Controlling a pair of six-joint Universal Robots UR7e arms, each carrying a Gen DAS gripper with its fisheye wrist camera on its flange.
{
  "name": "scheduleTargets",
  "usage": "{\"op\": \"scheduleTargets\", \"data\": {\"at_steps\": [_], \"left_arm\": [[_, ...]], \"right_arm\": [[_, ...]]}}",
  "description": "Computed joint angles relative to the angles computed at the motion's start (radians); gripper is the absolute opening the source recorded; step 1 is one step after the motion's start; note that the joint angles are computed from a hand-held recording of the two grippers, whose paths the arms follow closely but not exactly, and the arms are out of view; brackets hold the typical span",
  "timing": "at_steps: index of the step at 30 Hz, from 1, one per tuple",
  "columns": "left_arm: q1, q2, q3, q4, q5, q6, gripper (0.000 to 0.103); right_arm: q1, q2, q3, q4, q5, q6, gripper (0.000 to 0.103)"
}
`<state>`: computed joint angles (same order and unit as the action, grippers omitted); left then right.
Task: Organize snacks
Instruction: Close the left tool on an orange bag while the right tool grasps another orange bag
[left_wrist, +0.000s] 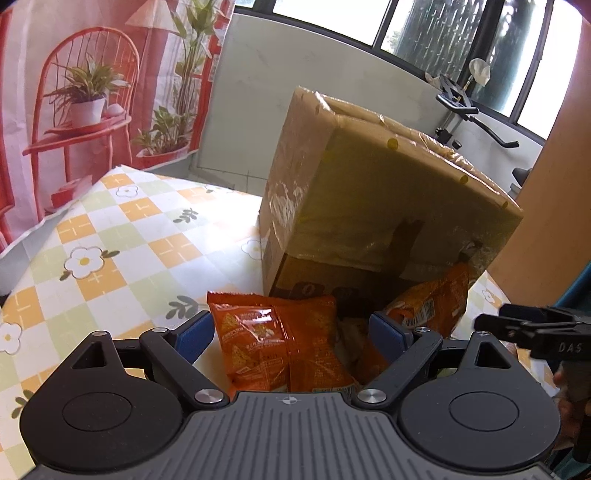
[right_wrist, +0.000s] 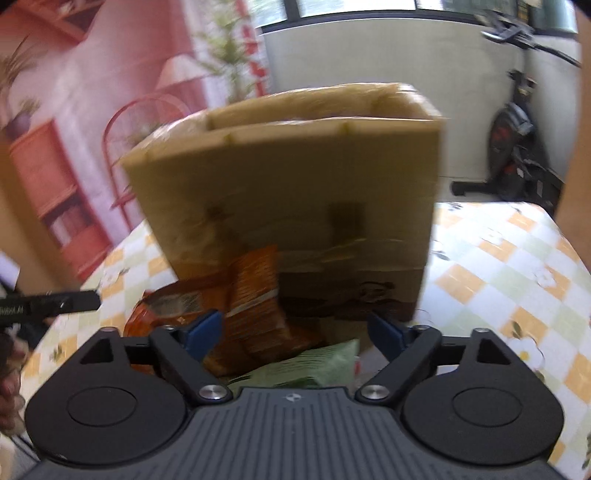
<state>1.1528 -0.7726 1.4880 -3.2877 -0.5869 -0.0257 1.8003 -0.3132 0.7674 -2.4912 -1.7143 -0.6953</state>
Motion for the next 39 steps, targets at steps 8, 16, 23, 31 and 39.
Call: {"op": "scheduleTargets", "data": {"at_steps": [8, 16, 23, 31, 39], "left_arm": [[0.011, -0.002, 0.019, -0.003, -0.021, -0.042, 0.092], [0.024, 0.006, 0.005, 0.024, -0.039, -0.069, 0.092], [0.031, 0.018, -0.020, 0.083, -0.049, -0.089, 0.092], [0.040, 0.039, -0.058, 0.138, -0.037, -0.122, 0.092], [0.054, 0.068, -0.113, 0.221, -0.039, -0.163, 0.092]], "right_arm": [[0.033, 0.070, -0.045, 0.028, -0.047, -0.178, 0.093], [0.047, 0.136, -0.103, 0.020, -0.111, -0.243, 0.087], [0.037, 0.106, -0.060, -0.035, -0.078, -0.230, 0.061], [0.026, 0.073, -0.025, -0.084, -0.066, -0.165, 0.057], [0.019, 0.071, -0.029, -0.110, -0.083, -0.120, 0.057]]}}
